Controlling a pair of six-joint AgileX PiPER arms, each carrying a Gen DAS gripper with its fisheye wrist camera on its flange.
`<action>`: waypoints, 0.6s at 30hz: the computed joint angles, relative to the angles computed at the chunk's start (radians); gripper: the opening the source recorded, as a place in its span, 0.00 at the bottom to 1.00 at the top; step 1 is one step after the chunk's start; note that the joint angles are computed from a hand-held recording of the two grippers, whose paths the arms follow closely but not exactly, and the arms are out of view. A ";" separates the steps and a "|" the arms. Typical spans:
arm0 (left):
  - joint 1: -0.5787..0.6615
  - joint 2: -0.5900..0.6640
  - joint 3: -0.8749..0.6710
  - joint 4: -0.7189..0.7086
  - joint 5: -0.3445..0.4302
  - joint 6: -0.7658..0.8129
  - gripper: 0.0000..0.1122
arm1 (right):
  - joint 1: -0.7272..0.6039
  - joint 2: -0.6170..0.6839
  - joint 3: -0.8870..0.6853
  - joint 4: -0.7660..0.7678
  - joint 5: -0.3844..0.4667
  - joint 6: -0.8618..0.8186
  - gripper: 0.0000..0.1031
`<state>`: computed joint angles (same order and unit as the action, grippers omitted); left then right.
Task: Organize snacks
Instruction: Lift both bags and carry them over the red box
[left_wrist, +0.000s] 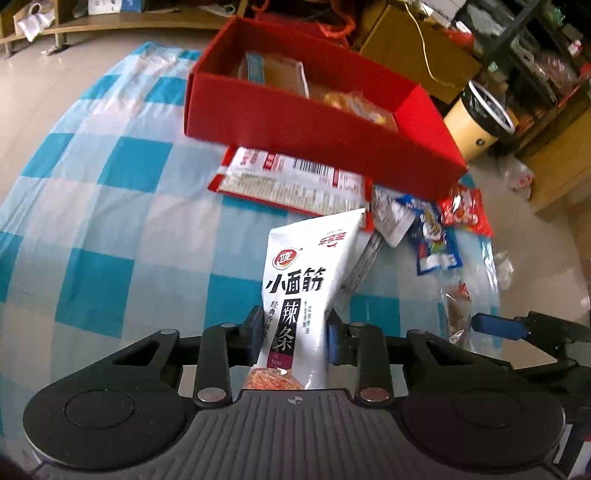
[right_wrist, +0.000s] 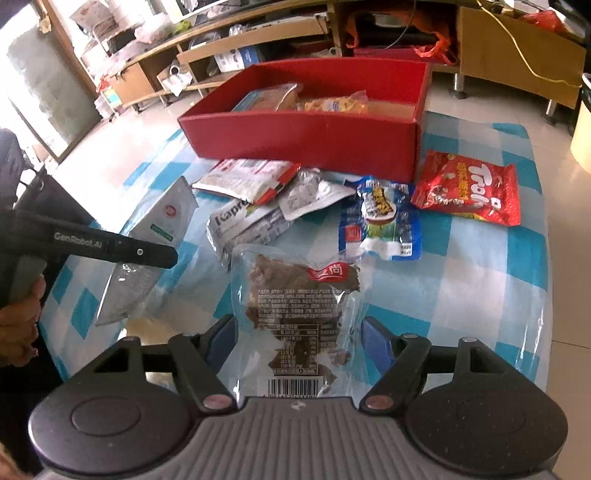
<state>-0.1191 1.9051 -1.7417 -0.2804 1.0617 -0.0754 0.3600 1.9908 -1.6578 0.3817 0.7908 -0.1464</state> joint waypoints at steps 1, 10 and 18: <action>0.005 -0.006 0.002 -0.007 -0.006 -0.002 0.31 | -0.004 -0.002 -0.002 0.008 -0.002 0.000 0.70; 0.010 0.007 -0.012 0.015 -0.001 -0.038 0.27 | -0.032 0.001 -0.038 0.048 -0.007 0.010 0.70; 0.053 0.000 -0.023 -0.080 -0.013 -0.032 0.26 | -0.043 0.001 -0.050 0.089 -0.005 -0.017 0.70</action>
<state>-0.0658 1.9055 -1.7649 -0.3602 1.0492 -0.1071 0.3172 1.9915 -1.7075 0.4704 0.7862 -0.1634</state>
